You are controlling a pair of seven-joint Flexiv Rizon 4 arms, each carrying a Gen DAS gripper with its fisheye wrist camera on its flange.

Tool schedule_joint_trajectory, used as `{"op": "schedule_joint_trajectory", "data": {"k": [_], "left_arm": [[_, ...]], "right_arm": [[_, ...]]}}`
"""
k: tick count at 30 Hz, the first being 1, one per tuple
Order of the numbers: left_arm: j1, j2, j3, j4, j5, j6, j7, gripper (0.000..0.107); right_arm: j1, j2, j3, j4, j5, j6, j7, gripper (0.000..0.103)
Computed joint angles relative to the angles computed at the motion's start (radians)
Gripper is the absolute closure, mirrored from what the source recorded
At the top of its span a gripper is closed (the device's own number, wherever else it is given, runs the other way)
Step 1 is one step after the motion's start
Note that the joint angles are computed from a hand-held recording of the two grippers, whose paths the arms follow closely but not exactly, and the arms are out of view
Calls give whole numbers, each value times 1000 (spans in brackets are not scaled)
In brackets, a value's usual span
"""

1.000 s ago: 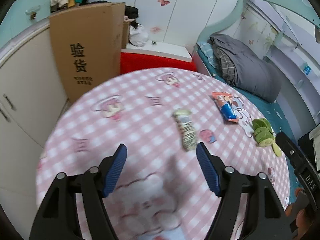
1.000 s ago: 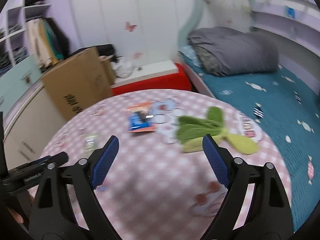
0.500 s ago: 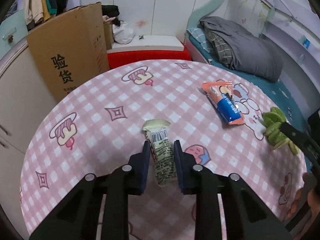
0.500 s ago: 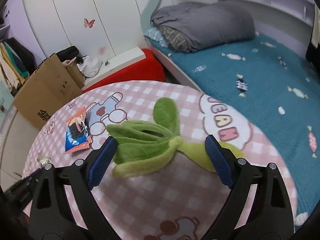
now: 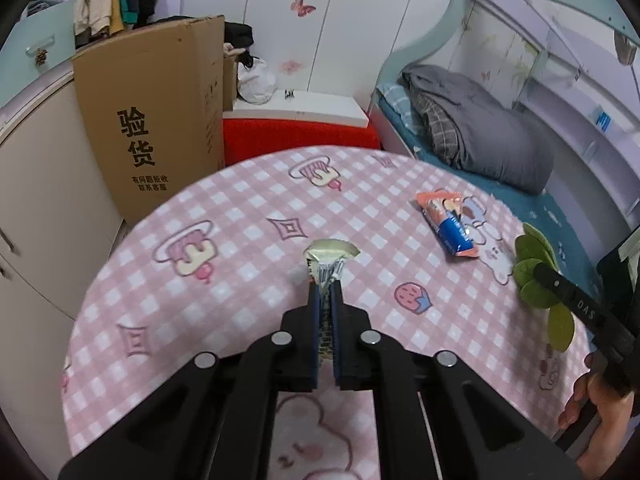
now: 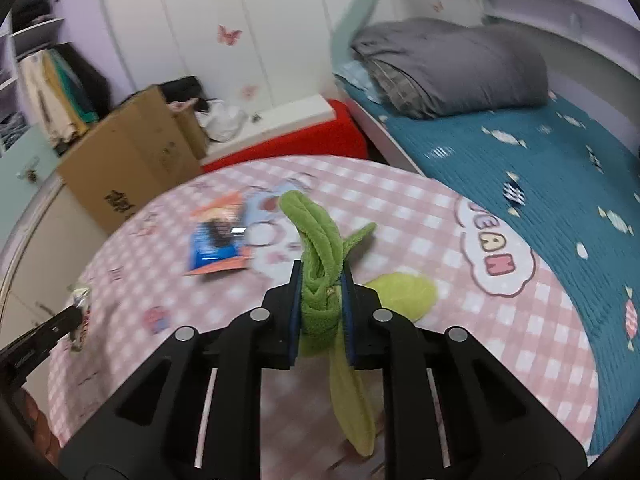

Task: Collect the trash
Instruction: 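Grasp the green fabric toy with the right tool while the left tool holds the snack bar, then carry the snack bar and green toy over the wastebasket and open both tools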

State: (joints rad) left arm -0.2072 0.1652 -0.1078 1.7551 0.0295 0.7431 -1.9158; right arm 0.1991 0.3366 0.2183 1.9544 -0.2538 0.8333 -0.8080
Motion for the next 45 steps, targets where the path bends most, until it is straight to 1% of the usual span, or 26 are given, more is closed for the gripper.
{"op": "schedule_joint_trajectory", "data": {"k": [7, 10, 15, 18, 21, 24, 29, 32, 36, 40, 45], "left_arm": [[4, 119, 38, 69, -63, 13, 34, 102], [10, 176, 61, 107, -103, 12, 59, 102], [46, 280, 94, 170, -125, -6, 96, 102], [75, 355, 132, 222, -140, -23, 121, 102], [118, 421, 166, 264, -141, -48, 143, 102], [161, 473, 195, 301, -142, -69, 167, 102], [257, 564, 271, 369, -116, -121, 229, 102], [314, 591, 312, 405, -109, -135, 268, 102], [383, 592, 366, 452, -121, -138, 317, 102], [443, 561, 405, 492, -145, -118, 363, 102], [508, 496, 422, 526, -168, -73, 408, 102]], "right_arm": [[85, 8, 54, -72, 29, 0, -23, 86], [132, -11, 81, -109, 43, 7, -18, 86], [213, -67, 127, -168, 38, 21, 2, 86], [268, -128, 162, -211, 3, 27, 26, 86], [330, -194, 177, -253, -12, 33, 40, 86], [388, -251, 184, -284, -39, 36, 58, 86], [499, -378, 185, -357, -71, 43, 70, 86], [563, -461, 174, -412, -85, 46, 69, 86], [631, -554, 155, -478, -83, 42, 56, 86], [682, -648, 132, -547, -67, 33, 42, 86], [716, -734, 106, -607, -51, 24, 11, 86]]}}
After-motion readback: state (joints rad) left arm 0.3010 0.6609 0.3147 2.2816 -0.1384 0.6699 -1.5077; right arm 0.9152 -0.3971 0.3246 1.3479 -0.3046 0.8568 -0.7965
